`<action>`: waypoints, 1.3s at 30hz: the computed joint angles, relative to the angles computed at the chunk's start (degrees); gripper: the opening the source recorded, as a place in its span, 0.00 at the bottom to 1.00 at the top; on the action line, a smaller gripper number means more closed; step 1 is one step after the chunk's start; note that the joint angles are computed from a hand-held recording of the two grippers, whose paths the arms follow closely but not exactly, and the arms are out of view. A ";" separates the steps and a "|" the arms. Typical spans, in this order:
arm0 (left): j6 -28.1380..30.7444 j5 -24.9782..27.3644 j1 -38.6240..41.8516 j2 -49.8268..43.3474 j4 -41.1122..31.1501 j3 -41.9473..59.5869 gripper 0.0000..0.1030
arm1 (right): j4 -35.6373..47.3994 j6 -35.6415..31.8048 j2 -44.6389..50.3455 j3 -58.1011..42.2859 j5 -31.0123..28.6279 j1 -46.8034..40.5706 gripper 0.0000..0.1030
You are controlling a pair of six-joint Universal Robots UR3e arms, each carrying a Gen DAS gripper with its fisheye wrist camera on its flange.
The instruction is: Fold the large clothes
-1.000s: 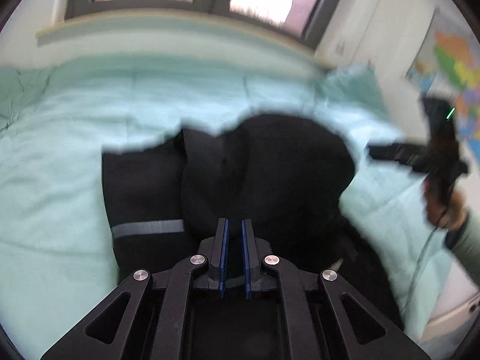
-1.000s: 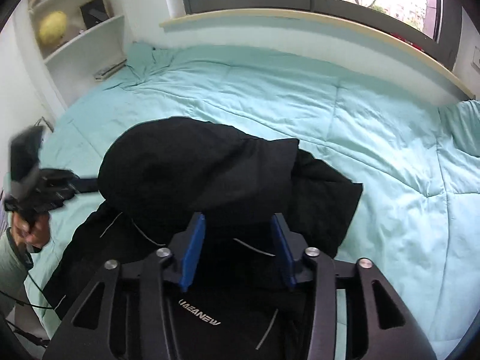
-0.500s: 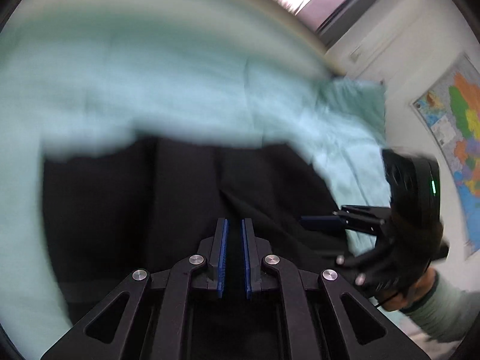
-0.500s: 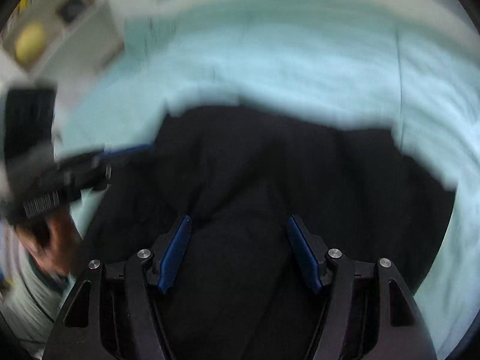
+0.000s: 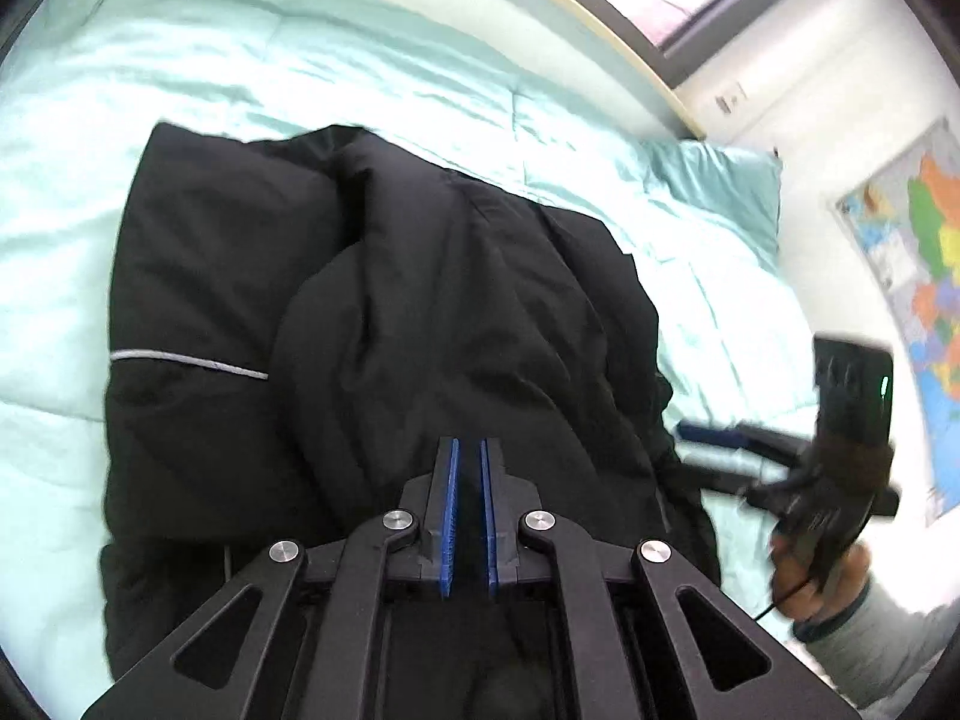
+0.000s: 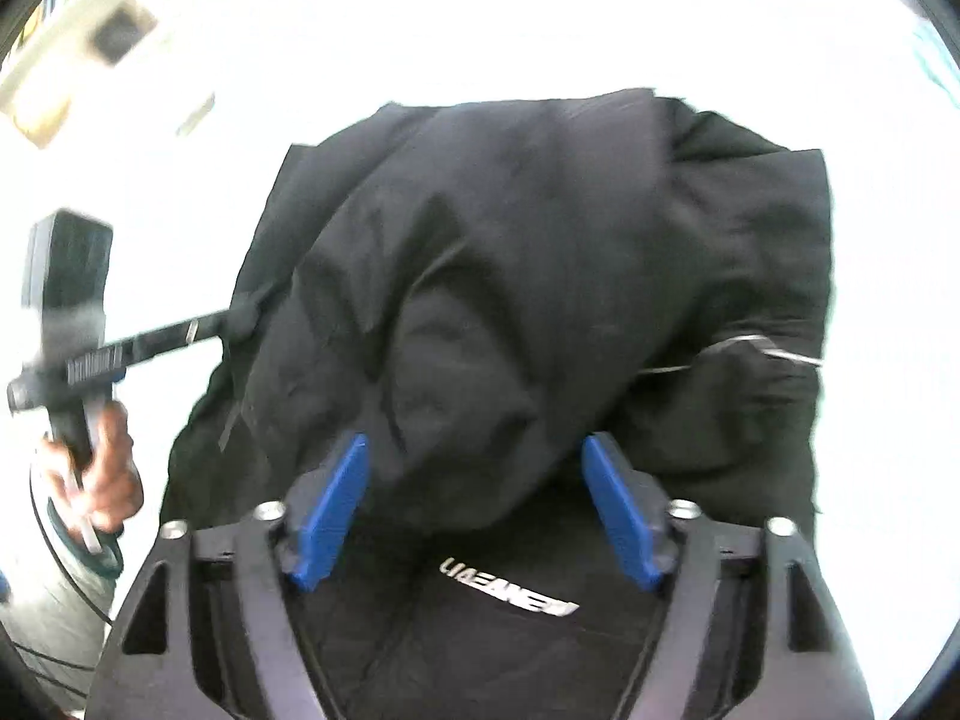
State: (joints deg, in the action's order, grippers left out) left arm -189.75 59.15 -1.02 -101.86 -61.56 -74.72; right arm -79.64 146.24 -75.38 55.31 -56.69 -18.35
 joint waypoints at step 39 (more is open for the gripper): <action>0.78 -3.35 19.72 43.09 -33.50 -21.13 0.63 | 16.84 -15.33 -27.47 24.27 -1.05 -21.55 0.65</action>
State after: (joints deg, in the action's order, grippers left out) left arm -188.97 55.80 18.70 -58.77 -95.06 -95.84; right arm -62.81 130.92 -102.85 79.57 -57.74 -39.91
